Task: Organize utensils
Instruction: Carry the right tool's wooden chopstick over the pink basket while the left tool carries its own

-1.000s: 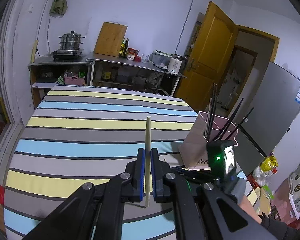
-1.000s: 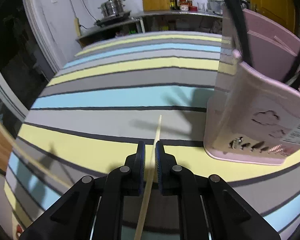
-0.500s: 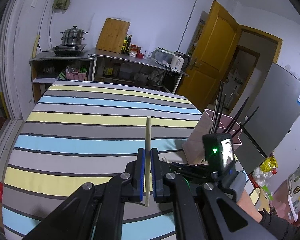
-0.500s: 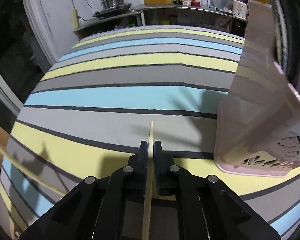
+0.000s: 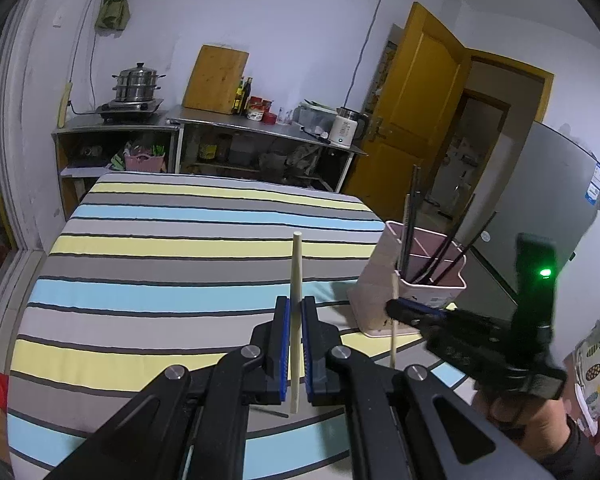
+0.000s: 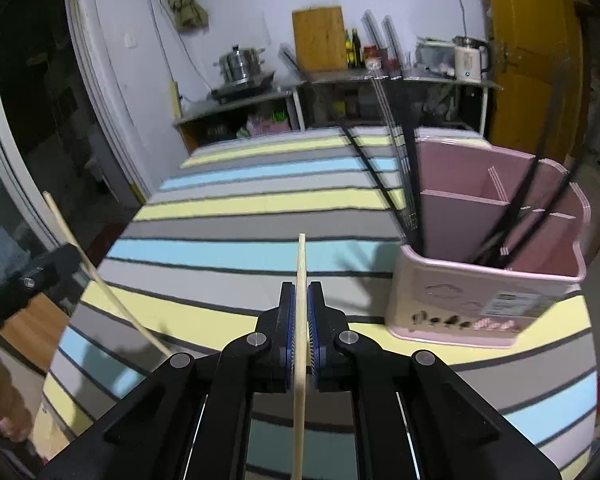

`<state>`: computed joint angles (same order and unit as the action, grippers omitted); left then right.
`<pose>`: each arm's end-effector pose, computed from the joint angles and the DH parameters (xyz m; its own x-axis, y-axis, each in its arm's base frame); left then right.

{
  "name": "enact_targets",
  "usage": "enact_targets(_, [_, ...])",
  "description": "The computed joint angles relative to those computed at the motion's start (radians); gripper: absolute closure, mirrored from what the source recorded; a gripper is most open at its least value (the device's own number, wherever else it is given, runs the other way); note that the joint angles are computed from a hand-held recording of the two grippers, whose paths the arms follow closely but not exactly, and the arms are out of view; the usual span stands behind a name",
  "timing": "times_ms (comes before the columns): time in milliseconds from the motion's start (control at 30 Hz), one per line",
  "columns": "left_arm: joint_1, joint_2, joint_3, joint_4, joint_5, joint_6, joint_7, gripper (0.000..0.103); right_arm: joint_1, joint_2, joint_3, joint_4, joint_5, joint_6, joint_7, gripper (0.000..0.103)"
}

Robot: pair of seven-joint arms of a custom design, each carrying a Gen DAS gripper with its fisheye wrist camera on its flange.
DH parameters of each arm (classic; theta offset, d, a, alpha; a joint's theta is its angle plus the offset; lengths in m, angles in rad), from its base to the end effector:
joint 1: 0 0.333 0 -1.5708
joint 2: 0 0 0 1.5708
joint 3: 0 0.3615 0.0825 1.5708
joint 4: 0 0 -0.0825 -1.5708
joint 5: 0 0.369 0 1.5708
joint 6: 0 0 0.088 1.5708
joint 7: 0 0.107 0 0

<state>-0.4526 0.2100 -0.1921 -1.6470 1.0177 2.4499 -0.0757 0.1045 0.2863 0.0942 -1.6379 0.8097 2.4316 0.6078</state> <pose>0.5400 -0.3884 0.6072 0.2342 -0.9260 0.2962 -0.5070 -0.3763 -0.7755 0.6727 0.1289 0.5571 0.6608 -0.7256 -0.1921 -0.5998 -0.3566 -0.7163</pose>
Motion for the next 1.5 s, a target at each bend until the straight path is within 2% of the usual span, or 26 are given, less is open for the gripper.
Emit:
enact_targets(267, [-0.018, 0.014, -0.006, 0.044, -0.001, -0.02, 0.039, 0.098, -0.039, -0.08, -0.019, -0.057, 0.107, -0.024, -0.069, 0.096])
enact_targets(667, [-0.048, 0.047, -0.002, 0.099, -0.025, -0.023, 0.09, 0.098, -0.053, -0.13, -0.057, -0.109, 0.162, -0.043, -0.106, 0.097])
enact_targets(1100, [-0.064, 0.115, 0.016, 0.178, -0.111, 0.006, 0.196, 0.098, -0.071, -0.144, -0.078, -0.127, 0.196, -0.052, -0.127, 0.096])
enact_targets(1333, [-0.075, 0.194, 0.034, 0.295, -0.186, 0.022, 0.297, 0.098, -0.09, -0.131, -0.085, -0.094, 0.237, -0.049, -0.118, 0.097])
enact_targets(1500, [-0.091, 0.285, 0.054, 0.46, -0.255, 0.015, 0.42, 0.098, -0.106, -0.11, -0.081, -0.038, 0.282, -0.032, -0.112, 0.097])
